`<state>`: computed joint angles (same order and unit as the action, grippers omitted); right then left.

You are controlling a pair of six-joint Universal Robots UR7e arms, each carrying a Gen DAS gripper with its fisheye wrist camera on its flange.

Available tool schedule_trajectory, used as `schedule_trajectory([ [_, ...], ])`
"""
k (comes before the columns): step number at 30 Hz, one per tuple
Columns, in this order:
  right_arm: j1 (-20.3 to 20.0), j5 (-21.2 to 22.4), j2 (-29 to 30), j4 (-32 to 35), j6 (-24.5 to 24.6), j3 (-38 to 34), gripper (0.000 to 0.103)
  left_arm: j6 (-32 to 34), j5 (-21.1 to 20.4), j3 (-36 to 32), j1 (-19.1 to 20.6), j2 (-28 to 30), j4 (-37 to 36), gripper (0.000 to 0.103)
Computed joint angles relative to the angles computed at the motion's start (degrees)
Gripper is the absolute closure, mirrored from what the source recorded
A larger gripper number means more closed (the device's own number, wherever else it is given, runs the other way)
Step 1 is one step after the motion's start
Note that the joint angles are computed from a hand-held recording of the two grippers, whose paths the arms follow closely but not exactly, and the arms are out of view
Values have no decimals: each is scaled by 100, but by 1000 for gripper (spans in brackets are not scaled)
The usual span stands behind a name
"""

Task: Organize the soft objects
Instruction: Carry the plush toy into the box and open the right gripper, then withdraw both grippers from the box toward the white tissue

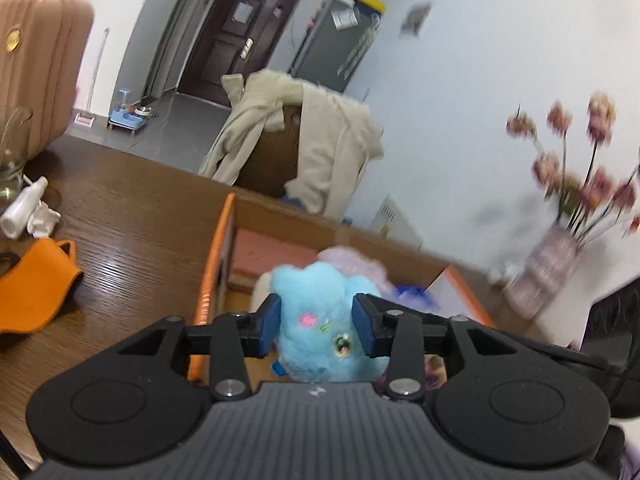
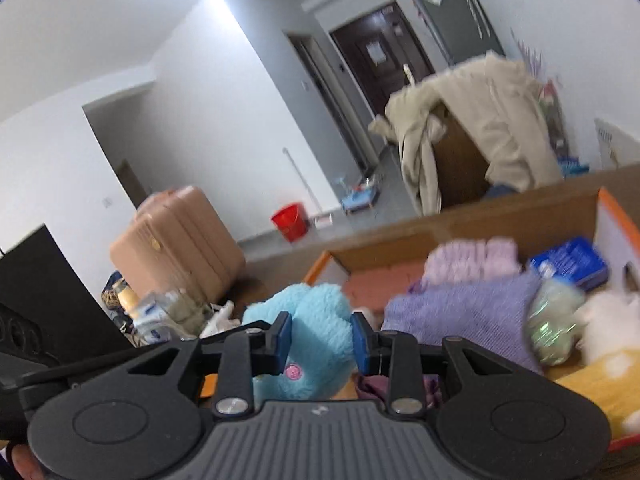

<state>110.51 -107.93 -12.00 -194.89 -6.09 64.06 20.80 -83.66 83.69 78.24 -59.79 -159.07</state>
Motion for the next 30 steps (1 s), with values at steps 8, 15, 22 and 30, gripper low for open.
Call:
schedule_trajectory([
  [8, -89, -500, 543, 1050, -163, -826, 85, 196, 245, 3, 37, 109, -633, 50],
  [15, 38, -777, 654, 681, -666, -893, 83, 403, 295, 215, -39, -30, -898, 50],
  [22, 322, -796, 4, -857, -1078, 120, 63, 844, 38, 1129, -201, -789, -1404, 32],
  [30, 822, -1579, -740, -1711, -1523, 1612, 50, 984, -128, 2438, -249, -1944, -1695, 14],
])
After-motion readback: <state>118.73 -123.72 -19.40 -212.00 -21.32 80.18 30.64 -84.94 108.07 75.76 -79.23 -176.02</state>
